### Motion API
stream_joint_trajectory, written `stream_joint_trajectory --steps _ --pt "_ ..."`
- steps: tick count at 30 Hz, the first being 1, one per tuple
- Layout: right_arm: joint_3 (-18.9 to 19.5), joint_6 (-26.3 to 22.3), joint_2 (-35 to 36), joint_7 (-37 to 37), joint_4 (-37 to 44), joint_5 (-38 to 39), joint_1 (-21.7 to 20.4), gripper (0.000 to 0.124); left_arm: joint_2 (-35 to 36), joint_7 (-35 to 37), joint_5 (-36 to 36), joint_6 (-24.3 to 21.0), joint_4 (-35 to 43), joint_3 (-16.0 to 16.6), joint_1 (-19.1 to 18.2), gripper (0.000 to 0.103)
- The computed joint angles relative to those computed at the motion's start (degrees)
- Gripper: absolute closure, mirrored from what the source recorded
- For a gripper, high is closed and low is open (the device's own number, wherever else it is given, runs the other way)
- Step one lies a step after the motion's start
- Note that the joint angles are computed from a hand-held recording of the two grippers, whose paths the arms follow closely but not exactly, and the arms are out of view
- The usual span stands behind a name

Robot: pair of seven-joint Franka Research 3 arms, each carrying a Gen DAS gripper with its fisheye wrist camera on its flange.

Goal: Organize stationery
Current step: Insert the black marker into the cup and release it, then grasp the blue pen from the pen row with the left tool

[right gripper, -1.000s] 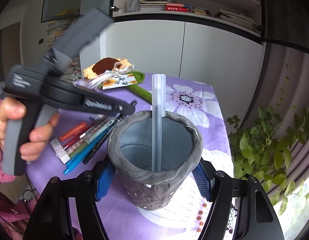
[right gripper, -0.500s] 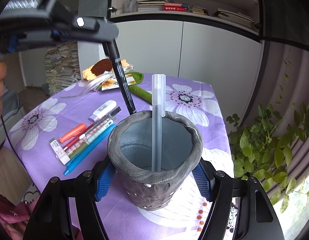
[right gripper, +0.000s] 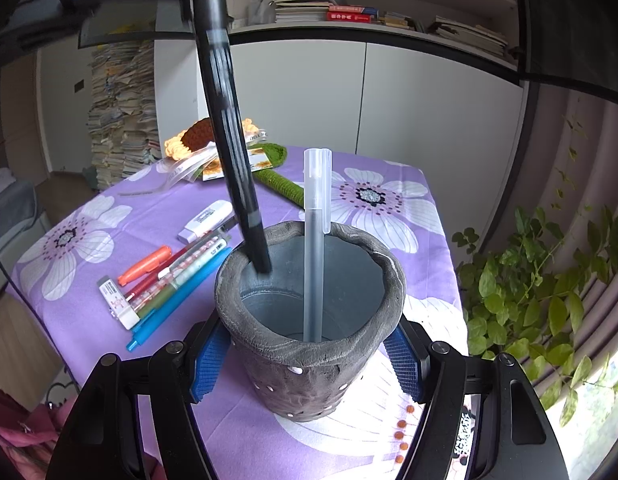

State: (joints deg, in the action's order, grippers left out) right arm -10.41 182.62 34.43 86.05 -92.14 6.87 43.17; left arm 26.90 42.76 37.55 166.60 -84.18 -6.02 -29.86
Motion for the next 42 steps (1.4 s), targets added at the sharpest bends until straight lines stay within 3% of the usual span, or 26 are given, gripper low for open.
stream_joint_trajectory --steps 5,8,12,16,19,20,22,25,27,29,34,42 --pt "0.0 0.0 0.0 -0.1 0.0 0.0 0.0 0.052 4.9 9.9 -9.9 -4.9 4.2 -6.3 4.3 0.094" --pt "0.0 0.0 0.1 -0.1 0.1 0.1 0.0 0.052 7.0 13.9 -14.3 -6.9 6.4 -7.7 5.0 0.094" --pt "-0.1 0.0 0.1 0.0 0.1 0.1 0.1 0.052 8.0 15.9 -15.5 -9.3 8.3 -6.2 3.2 0.092" --pt "0.0 0.1 0.2 0.0 0.2 0.1 0.0 0.052 6.6 13.8 -13.4 -9.9 7.3 -3.2 1.0 0.068" --pt "1.0 -0.1 0.1 -0.3 0.3 0.3 -0.8 0.052 3.0 8.1 -9.9 -5.7 2.6 -0.3 0.3 0.044" --pt "0.5 -0.2 0.1 -0.2 0.3 0.3 -0.4 0.052 1.4 4.5 -7.7 -4.1 0.6 1.7 -0.5 0.042" --pt "-0.4 -0.3 0.3 0.1 0.4 0.0 0.4 0.052 -1.2 -1.7 -3.6 -3.0 -2.7 4.1 -1.3 0.042" --pt "0.4 0.0 0.2 -0.1 0.2 0.0 -0.2 0.052 -2.8 -4.4 -2.4 -5.0 -5.5 2.5 0.5 0.045" --pt "0.8 0.0 0.1 -0.3 0.2 0.1 -0.6 0.052 -2.2 -3.5 -3.4 -8.3 -5.9 0.3 2.1 0.052" --pt "0.7 0.0 0.1 -0.4 0.1 0.1 -0.5 0.052 -0.7 -1.7 -5.9 -11.4 -5.1 -2.0 3.7 0.067" --pt "-0.2 -0.3 0.1 -0.1 0.2 0.1 0.2 0.052 4.4 1.8 -10.7 -15.7 -0.4 -4.3 5.3 0.069" --pt "-0.4 -0.9 0.2 0.7 0.5 -0.5 0.3 0.052 9.6 5.8 -16.6 -23.8 6.8 -4.6 5.3 0.076"
